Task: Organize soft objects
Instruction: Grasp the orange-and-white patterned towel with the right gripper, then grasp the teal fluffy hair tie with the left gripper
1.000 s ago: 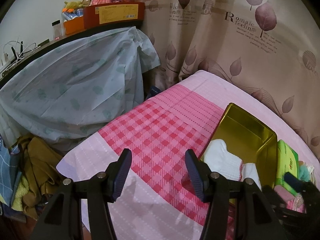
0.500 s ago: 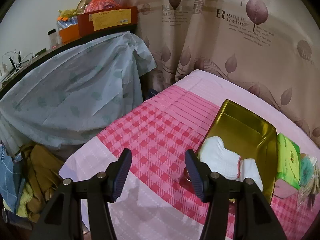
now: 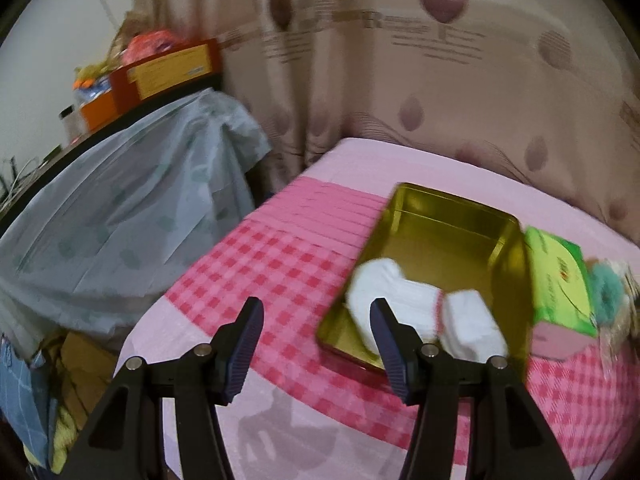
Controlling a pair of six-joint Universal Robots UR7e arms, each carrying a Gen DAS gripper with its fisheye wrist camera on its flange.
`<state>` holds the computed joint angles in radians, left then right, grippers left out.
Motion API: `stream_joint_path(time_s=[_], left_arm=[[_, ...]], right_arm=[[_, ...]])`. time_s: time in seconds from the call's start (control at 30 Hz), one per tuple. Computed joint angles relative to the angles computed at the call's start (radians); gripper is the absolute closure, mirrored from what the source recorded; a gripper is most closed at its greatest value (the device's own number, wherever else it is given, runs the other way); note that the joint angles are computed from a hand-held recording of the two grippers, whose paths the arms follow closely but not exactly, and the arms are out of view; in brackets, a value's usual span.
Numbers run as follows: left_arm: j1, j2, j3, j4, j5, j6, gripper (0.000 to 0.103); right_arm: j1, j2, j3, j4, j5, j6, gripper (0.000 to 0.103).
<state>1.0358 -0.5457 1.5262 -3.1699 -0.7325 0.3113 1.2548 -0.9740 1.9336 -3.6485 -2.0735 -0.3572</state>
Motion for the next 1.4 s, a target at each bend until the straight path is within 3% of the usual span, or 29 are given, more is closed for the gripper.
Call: stream_joint_path(time_s=[0.17,0.2,0.3,0.5,0.8,0.93,1.03,1.23,1.4], left_arm=[[-0.035,0.011,0.046,-0.033,-0.055,0.076,0.046],[-0.043,0.016,0.050,-0.032,-0.065,0.081,0.046],[-0.062,0.027,0.056,0.003,-0.106,0.059,0.046],[-0.117,0.081,0.044,0.065,-0.182,0.048,0.046],[-0.178,0.149,-0.016,0.176,-0.321,0.008,0.046],[-0.191,0.177,-0.061,0.253,-0.386,-0.027,0.042],[-0.198,0.211,-0.119,0.327,-0.424,-0.062,0.042],[-0.209,0.282,-0.226,0.438,-0.422,-0.133,0.041],[-0.214,0.358,-0.346,0.537,-0.387,-0.181,0.041]], right_arm=[[-0.033,0.007,-0.016,0.014,0.065,0.007,0.028],[-0.037,0.010,-0.013,-0.001,0.074,-0.002,0.031],[-0.040,0.014,0.004,-0.033,0.097,-0.044,0.055],[-0.049,-0.005,0.051,-0.082,0.122,-0.036,0.064],[-0.064,-0.076,0.183,-0.226,0.128,-0.032,0.066],[-0.068,-0.092,0.252,-0.329,0.069,-0.085,0.066],[-0.088,-0.119,0.306,-0.357,0.057,-0.068,0.066],[-0.135,-0.142,0.353,-0.375,0.043,-0.019,0.066],[-0.168,-0.140,0.355,-0.335,0.082,0.018,0.066]])
